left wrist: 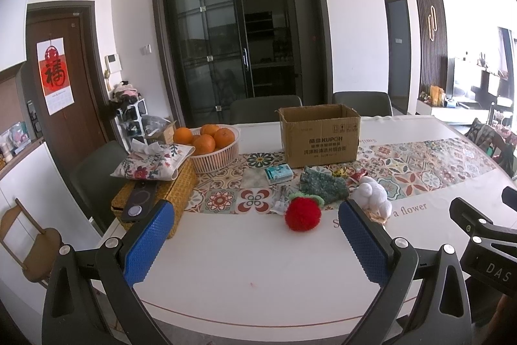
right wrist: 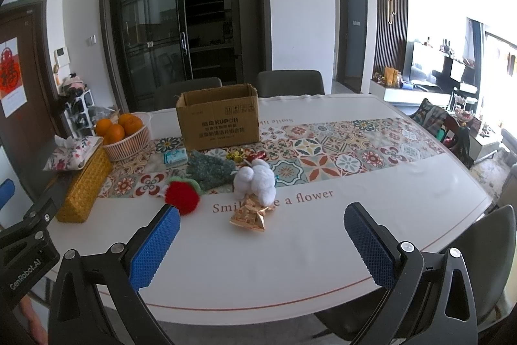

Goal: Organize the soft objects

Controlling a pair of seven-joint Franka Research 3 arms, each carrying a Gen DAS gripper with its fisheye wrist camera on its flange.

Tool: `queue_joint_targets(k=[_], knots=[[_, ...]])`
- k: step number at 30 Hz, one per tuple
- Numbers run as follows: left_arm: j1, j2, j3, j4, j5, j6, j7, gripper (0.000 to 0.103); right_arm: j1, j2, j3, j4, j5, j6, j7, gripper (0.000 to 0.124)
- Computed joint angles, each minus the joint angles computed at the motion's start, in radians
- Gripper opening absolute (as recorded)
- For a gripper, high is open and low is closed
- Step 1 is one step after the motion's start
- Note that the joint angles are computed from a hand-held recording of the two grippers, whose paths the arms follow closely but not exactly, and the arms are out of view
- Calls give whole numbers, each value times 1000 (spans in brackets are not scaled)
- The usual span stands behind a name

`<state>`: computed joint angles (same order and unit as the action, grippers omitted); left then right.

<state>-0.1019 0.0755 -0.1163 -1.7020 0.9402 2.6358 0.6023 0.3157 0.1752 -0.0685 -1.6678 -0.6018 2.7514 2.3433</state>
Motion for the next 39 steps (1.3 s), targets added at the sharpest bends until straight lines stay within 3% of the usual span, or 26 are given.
queue_joint_targets(k=[19,27,33,39], knots=[[-8,39,-1,27,-26,-15,37,103,-16,12,1,-10,44,14,-25,103],[-50,175,20,145,-85,-45,115,103,-67,136,32,89,352,6,-261,102],[-85,280,48,262,-130,-57,157,103,-117,277,73,269,610,-98,-455,99],[-95,383,66,379,-190,-69,257,103,-102,406,47,469,683,-239,-492,98]])
